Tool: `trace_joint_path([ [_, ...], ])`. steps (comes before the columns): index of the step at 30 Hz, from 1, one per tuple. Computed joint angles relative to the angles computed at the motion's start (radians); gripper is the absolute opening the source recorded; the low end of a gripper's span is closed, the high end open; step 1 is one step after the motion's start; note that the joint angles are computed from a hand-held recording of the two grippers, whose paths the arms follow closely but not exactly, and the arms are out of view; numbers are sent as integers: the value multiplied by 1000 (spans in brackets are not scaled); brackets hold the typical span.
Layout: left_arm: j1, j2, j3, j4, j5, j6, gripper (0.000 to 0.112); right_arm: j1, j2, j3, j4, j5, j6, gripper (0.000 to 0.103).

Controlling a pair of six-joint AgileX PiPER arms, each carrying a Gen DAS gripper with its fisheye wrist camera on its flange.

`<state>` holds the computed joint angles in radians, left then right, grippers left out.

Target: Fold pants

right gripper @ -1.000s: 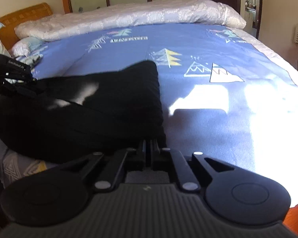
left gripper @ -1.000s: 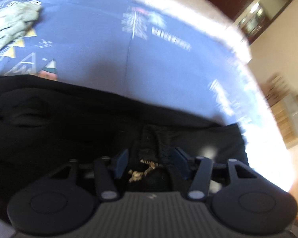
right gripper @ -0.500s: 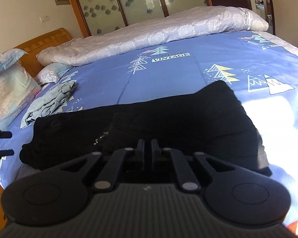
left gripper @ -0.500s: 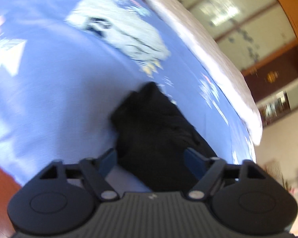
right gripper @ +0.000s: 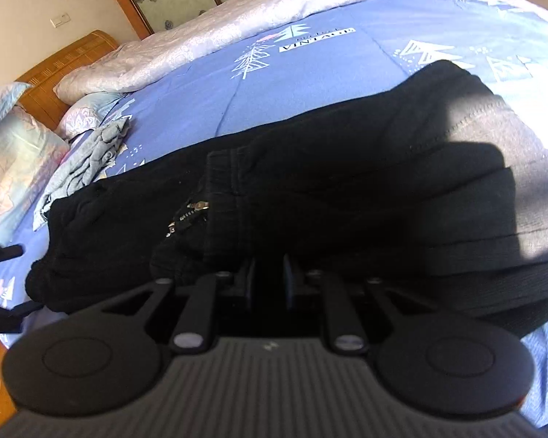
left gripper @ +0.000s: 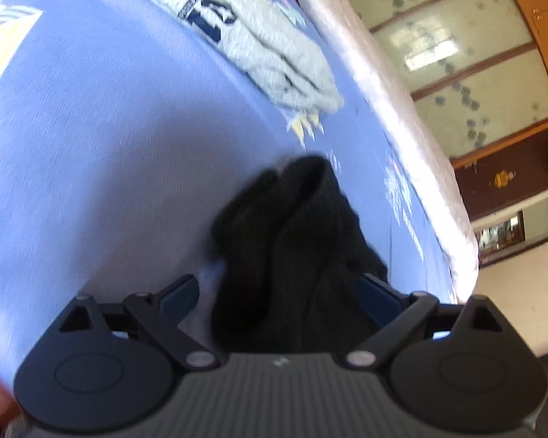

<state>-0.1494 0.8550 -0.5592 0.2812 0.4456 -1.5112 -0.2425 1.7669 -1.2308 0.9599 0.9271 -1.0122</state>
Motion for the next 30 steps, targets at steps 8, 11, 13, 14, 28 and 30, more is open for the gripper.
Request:
trace_joint_path([
  [8, 28, 60, -45, -18, 18, 30, 21, 11, -28, -4, -36, 8, 93, 17],
  [11, 43, -5, -42, -120, -17, 108, 19, -4, -101, 49, 67, 7, -34, 22],
  [13, -13, -6, -81, -53, -4, 45, 19, 9, -137, 64, 86, 20, -89, 22],
  [14, -50, 6, -112, 0, 9, 8, 19, 17, -153, 68, 93, 41, -118, 22],
  [28, -282, 232, -390, 177, 104, -45, 19, 587, -238, 192, 217, -373, -554, 85],
  [30, -286, 249, -417, 146, 115, -1, 19, 620, -185, 145, 240, -443, -503, 78],
])
